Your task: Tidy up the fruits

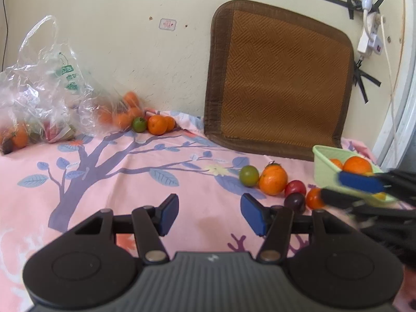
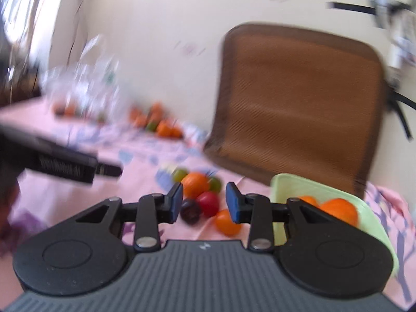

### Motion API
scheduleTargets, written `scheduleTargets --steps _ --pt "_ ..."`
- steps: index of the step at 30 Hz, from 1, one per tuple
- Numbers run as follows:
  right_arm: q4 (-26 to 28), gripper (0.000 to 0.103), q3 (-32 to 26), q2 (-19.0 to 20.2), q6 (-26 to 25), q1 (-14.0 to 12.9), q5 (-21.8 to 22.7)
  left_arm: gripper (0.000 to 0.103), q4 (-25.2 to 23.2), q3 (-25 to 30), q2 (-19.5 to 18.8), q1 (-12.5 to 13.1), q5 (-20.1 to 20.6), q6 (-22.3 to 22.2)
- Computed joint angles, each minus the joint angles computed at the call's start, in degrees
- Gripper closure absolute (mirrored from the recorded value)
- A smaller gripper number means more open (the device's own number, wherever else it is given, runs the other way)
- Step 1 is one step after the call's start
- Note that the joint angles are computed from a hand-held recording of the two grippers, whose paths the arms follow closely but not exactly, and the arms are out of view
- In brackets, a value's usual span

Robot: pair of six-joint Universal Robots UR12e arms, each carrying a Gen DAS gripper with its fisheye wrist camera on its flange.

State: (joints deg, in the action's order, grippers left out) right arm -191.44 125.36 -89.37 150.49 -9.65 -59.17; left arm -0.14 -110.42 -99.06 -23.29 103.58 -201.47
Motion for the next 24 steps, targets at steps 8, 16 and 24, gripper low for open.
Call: scheduleTargets --steps 8,16,24 --pt "19.98 0.069 -8.54 1.48 5.75 2.16 -3.92 0.049 2.43 -0.48 -0.1 0.35 -1.54 -0.22" --pt "24.93 0.072 -9.59 1.9 9.42 1.82 0.28 0.049 2.79 -0.46 -0.21 0.04 -1.19 -0.05" --pt "23.36 0.07 -10.94 3.55 6.71 4.21 -2.85 0.049 2.86 -0.52 -0.15 0.16 -1.48 -0.53"
